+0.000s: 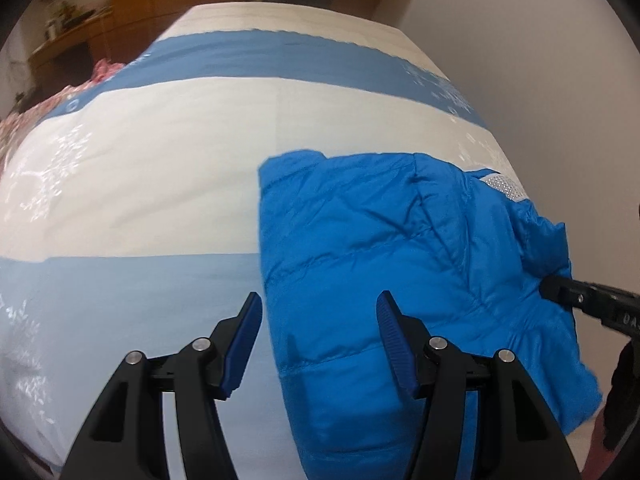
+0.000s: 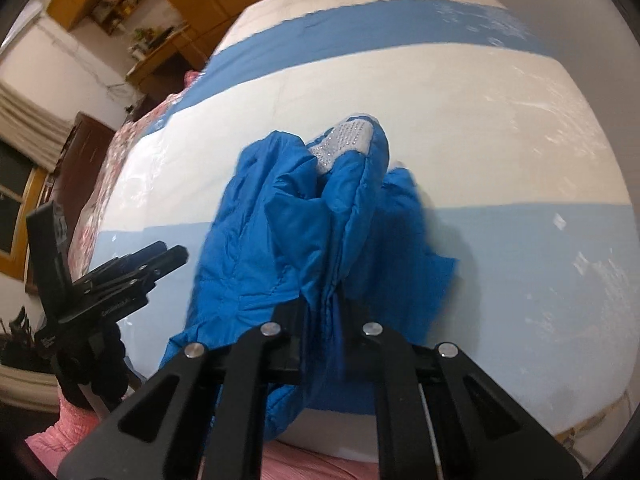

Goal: Fold large clothes

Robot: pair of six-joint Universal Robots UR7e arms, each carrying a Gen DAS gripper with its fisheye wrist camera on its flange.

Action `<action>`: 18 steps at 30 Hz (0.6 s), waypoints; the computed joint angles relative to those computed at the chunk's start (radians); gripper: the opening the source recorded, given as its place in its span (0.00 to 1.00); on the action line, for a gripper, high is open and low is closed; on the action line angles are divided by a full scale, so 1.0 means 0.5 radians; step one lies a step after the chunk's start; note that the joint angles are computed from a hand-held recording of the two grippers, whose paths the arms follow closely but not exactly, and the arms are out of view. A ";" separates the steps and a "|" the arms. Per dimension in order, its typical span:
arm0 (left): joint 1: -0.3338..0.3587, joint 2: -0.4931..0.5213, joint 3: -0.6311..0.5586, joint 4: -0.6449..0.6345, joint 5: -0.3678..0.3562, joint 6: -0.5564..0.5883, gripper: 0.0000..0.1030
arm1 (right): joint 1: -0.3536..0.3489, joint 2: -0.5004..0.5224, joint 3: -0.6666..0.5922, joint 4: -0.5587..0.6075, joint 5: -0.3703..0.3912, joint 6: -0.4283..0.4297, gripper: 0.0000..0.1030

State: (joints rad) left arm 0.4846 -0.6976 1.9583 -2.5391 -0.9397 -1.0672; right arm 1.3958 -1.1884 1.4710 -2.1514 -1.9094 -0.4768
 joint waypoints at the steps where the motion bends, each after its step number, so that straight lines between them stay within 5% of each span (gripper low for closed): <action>1: 0.008 0.044 -0.032 -0.008 -0.021 0.041 0.57 | -0.026 0.014 -0.006 0.001 -0.034 0.012 0.08; 6: 0.079 0.202 -0.114 -0.055 -0.127 0.127 0.60 | -0.150 0.116 -0.004 0.003 -0.117 0.060 0.11; 10: 0.106 0.248 -0.097 -0.158 -0.137 0.132 0.62 | -0.235 0.156 0.022 -0.037 -0.043 0.069 0.14; 14: 0.080 0.238 -0.103 -0.084 -0.128 0.082 0.61 | -0.191 0.115 0.020 -0.029 -0.101 -0.007 0.23; 18: 0.027 0.152 -0.055 -0.035 -0.105 0.038 0.59 | -0.075 -0.022 0.123 -0.182 -0.100 -0.267 0.24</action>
